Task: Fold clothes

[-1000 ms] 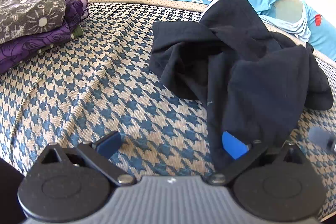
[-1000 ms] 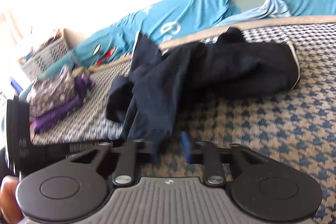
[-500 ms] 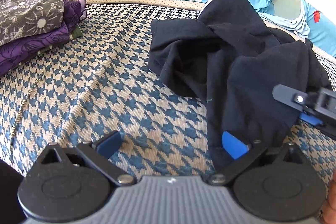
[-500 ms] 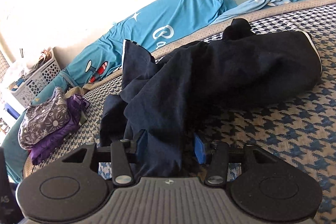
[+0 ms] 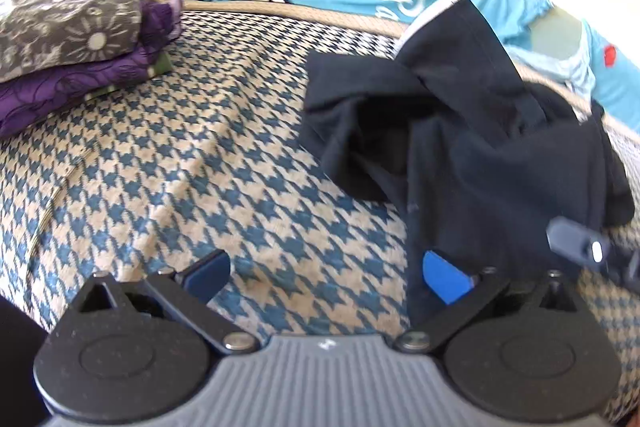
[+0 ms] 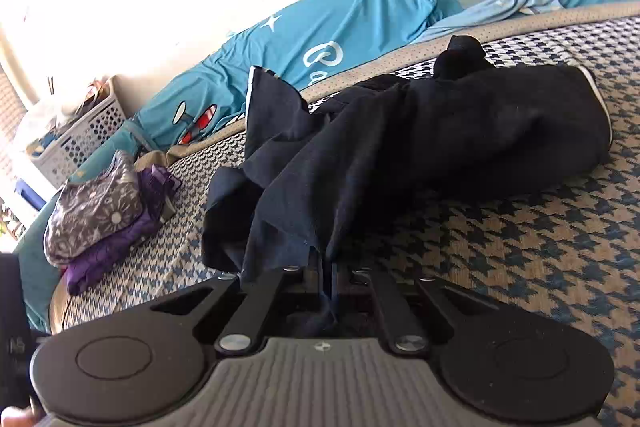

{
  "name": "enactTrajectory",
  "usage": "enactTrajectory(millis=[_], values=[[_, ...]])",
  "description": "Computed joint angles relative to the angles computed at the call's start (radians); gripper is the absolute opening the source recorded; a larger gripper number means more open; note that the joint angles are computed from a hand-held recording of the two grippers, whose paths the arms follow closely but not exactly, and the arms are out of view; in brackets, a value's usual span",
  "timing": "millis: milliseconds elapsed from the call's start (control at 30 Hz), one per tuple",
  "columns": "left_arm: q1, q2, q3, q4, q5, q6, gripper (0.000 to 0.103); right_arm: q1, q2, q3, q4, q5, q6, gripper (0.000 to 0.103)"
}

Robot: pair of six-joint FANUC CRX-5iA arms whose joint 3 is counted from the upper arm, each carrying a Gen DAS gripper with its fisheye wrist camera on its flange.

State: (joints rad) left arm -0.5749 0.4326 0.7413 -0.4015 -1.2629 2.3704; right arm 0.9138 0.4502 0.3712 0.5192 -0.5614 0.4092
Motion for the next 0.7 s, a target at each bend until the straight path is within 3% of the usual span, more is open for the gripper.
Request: enactTrajectory(millis=[333, 700], values=[[-0.002, -0.019, -0.014, -0.024, 0.025, 0.031, 0.103, 0.062, -0.071, -0.065, -0.097, -0.063, 0.197, 0.005], [-0.010, -0.012, -0.016, 0.001, 0.050, -0.015, 0.103, 0.107, -0.104, -0.060, -0.272, -0.143, 0.421, 0.003]])
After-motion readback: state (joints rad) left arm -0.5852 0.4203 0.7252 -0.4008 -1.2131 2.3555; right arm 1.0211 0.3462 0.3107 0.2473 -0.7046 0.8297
